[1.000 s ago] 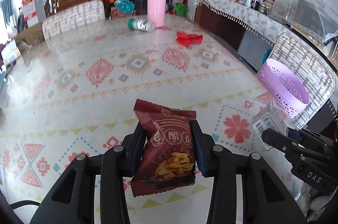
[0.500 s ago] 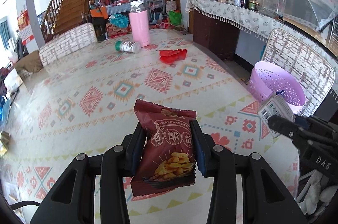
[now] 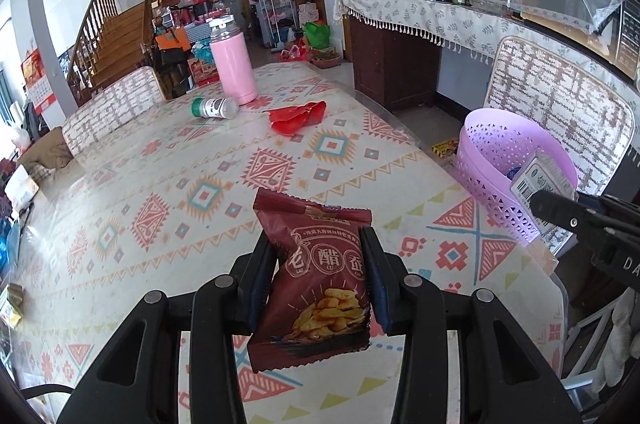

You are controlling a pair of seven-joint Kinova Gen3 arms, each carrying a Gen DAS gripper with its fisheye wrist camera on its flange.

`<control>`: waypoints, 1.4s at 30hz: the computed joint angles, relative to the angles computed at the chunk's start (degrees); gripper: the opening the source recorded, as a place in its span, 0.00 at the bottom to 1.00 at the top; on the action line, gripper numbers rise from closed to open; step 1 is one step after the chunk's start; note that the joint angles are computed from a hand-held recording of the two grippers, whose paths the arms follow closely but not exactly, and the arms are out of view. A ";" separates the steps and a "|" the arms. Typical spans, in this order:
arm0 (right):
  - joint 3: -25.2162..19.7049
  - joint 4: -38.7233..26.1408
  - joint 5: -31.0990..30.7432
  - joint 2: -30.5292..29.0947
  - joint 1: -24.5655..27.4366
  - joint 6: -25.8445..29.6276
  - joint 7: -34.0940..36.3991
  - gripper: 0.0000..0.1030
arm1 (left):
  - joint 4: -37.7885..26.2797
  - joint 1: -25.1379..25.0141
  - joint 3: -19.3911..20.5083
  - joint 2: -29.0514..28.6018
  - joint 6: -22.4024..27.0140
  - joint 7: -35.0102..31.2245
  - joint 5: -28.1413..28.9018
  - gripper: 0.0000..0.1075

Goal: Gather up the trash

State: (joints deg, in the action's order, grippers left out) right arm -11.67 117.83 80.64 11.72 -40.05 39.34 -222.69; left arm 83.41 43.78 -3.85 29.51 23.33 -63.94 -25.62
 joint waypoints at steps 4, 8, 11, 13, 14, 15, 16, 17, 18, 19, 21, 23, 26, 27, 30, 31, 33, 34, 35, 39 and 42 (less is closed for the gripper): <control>0.16 0.86 0.62 -0.73 0.70 -0.60 -0.72 0.36 | -1.34 0.39 -0.04 0.88 0.84 -0.15 -0.20 0.38; 0.08 1.28 1.50 -0.84 1.47 -1.50 -1.40 0.36 | -2.22 0.21 0.30 1.40 1.37 -0.56 0.08 0.38; 0.12 1.14 1.65 -0.65 2.09 -2.44 -1.07 0.36 | -2.73 -0.02 0.60 1.80 1.66 -0.93 0.44 0.38; 0.23 0.95 1.77 -0.42 2.38 -2.96 -0.94 0.36 | -3.37 -0.41 0.97 2.20 2.10 -1.50 0.80 0.38; 0.32 0.93 1.98 -0.32 2.55 -3.29 -1.11 0.36 | -3.63 -0.66 1.21 2.35 2.30 -1.85 1.05 0.38; 0.39 0.88 2.10 -0.25 2.69 -3.53 -1.22 0.36 | -3.74 -0.73 1.26 2.43 2.37 -2.04 1.20 0.38; 0.49 0.88 2.40 -0.17 2.91 -3.97 -1.47 0.36 | -3.95 -0.76 1.22 2.56 2.49 -2.15 1.31 0.38; 0.55 0.84 2.56 -0.11 3.06 -4.25 -1.54 0.36 | -4.14 -0.81 1.24 2.64 2.57 -2.27 1.44 0.38; 0.61 0.75 2.67 -0.01 3.24 -4.54 -1.51 0.36 | -4.03 -0.86 1.28 2.60 2.41 -2.37 1.58 0.38; 0.66 0.66 2.72 0.07 3.38 -4.77 -1.42 0.36 | -4.01 -0.98 1.37 2.59 2.31 -2.51 1.78 0.38; 0.76 0.40 2.74 0.19 3.60 -5.18 -1.21 0.36 | -3.94 -1.24 1.50 2.62 1.98 -2.85 2.10 0.38; 0.90 0.38 3.08 0.25 3.83 -5.54 -1.27 0.36 | -4.23 -1.78 1.98 2.79 1.81 -3.60 2.68 0.38; 1.01 0.15 3.35 0.37 4.15 -5.93 -1.19 0.36 | -4.62 -2.63 2.83 2.93 1.90 -4.97 3.77 0.38; 1.03 0.08 3.43 0.41 4.20 -5.98 -1.20 0.36 | -4.95 -3.14 3.38 3.04 2.11 -5.70 4.34 0.38; 1.09 0.26 3.94 0.43 4.38 -6.04 -1.94 0.36 | -6.01 -4.86 5.42 3.33 2.81 -8.36 6.59 0.38; 1.10 0.40 4.11 0.34 4.51 -6.14 -2.32 0.36 | -6.29 -5.23 5.87 3.41 2.91 -9.10 7.30 0.38; 1.15 0.83 4.95 0.09 4.95 -6.81 -3.51 0.36 | -6.55 -5.77 6.36 3.52 2.84 -10.38 8.50 0.38; 1.13 1.09 5.58 -0.02 5.30 -7.46 -4.26 0.36 | -6.68 -6.49 7.07 3.64 2.94 -11.32 9.43 0.38; 1.07 1.27 6.00 -0.08 5.67 -8.13 -4.69 0.36 | -6.85 -7.72 8.33 3.84 3.27 -12.63 10.83 0.38; 0.65 0.41 5.08 1.02 6.31 -10.17 -2.68 0.36 | -7.56 -10.51 10.10 5.23 5.22 -15.57 15.48 0.38; 0.97 -0.93 3.40 2.85 6.16 -12.29 0.05 0.36 | -8.47 -13.69 11.99 6.67 7.34 -17.34 19.70 0.38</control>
State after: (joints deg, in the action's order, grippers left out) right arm -10.70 116.90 84.05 14.57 -33.89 27.05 -222.65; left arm 74.94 30.08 8.15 36.18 30.67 -81.28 -5.92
